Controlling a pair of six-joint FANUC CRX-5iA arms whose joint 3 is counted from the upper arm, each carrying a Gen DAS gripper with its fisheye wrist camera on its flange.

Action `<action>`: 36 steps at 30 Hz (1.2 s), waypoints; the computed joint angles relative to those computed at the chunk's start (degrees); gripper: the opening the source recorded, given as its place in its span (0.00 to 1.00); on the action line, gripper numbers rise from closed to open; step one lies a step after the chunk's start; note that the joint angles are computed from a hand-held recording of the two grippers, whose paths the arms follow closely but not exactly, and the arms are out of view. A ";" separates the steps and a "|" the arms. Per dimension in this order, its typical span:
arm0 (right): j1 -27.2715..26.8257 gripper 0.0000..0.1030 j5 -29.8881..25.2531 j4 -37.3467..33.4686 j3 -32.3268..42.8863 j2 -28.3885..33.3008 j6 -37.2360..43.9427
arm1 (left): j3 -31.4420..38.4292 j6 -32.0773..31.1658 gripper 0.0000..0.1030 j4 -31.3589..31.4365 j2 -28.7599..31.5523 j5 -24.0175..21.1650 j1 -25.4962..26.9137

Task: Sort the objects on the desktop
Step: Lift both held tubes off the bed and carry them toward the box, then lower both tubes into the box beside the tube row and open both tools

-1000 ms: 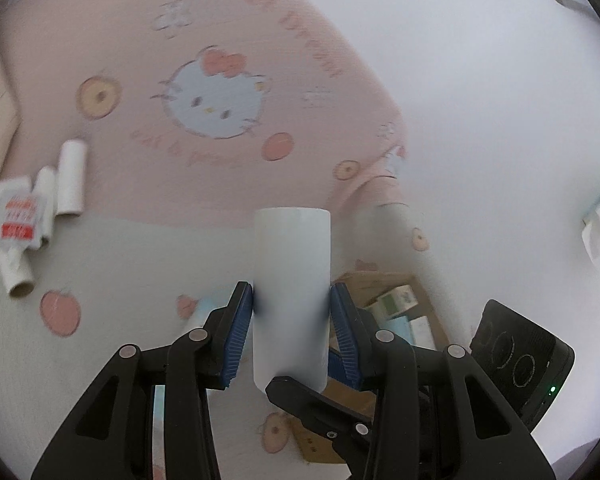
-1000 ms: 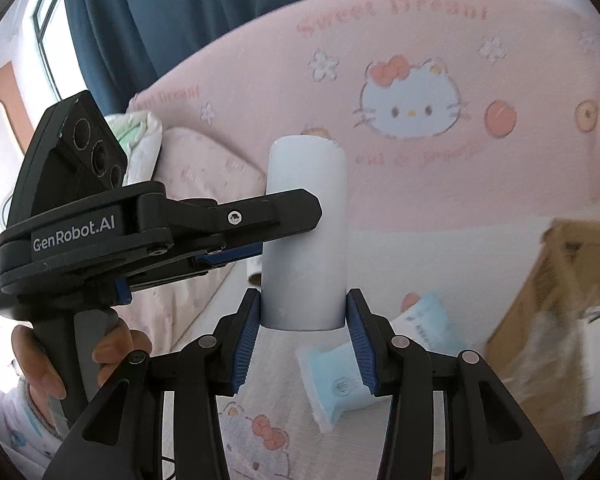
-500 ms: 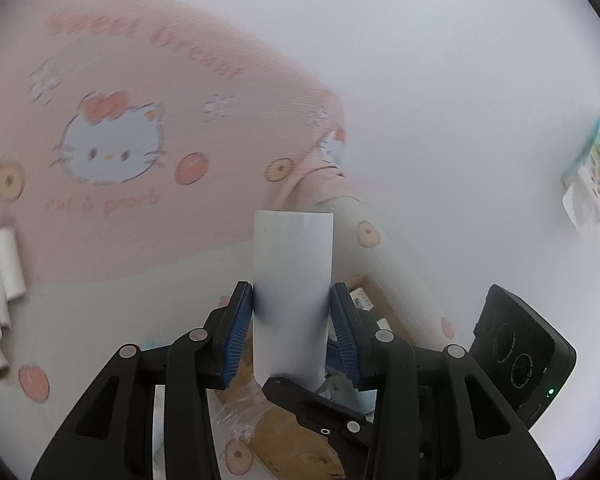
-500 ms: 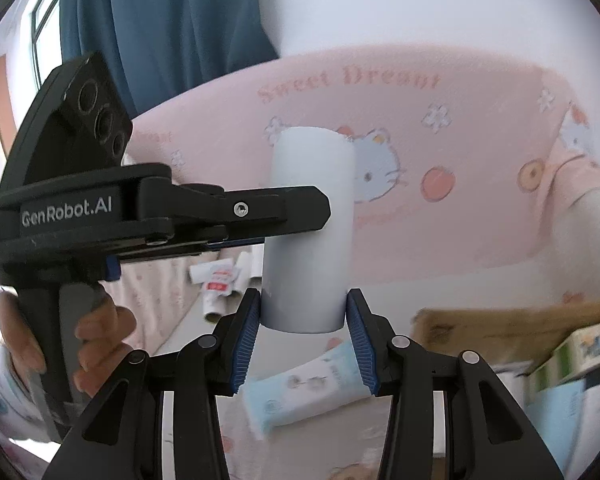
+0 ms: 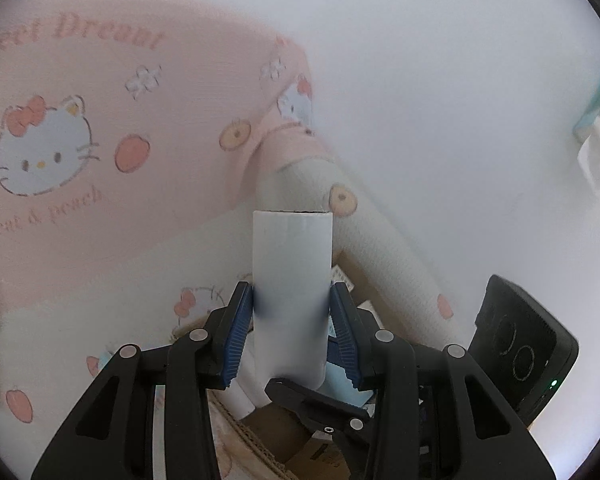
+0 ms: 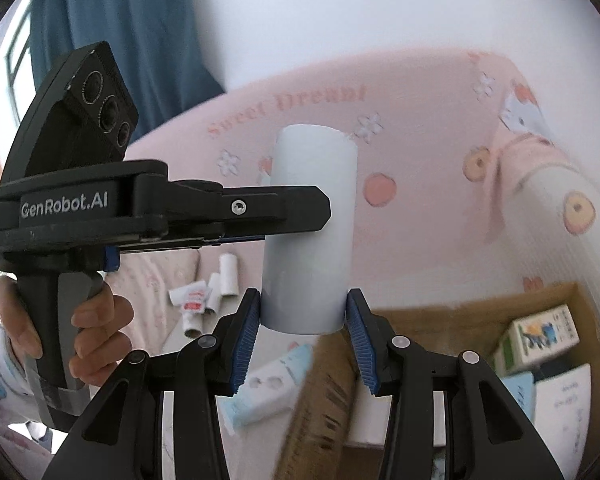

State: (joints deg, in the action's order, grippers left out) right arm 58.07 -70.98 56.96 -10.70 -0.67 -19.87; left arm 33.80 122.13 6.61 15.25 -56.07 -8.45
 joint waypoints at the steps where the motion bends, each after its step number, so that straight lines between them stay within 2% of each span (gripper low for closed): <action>1: -0.05 0.40 0.17 -0.73 -0.38 -0.44 -0.12 | 1.43 -0.06 0.43 0.06 1.16 -1.36 -0.12; 5: 0.19 0.41 2.84 -4.11 -4.05 -3.47 -2.55 | 6.52 0.28 0.43 0.97 5.68 -5.92 -0.56; 12: -0.80 0.41 8.05 -8.53 -8.51 -7.93 -1.13 | 9.00 0.18 0.43 1.17 8.85 -8.13 -1.67; 18: -1.65 0.41 8.23 -12.68 -8.42 -8.43 2.12 | 9.61 1.87 0.43 2.33 10.61 -8.92 -1.78; 27: -2.74 0.41 11.35 -11.83 -13.09 -11.21 -5.12 | 9.34 3.21 0.43 7.58 13.40 -10.71 -1.57; 36: -2.98 0.40 9.67 -19.44 -10.09 -9.52 1.99 | 14.66 4.97 0.43 7.75 17.60 -16.07 -2.07</action>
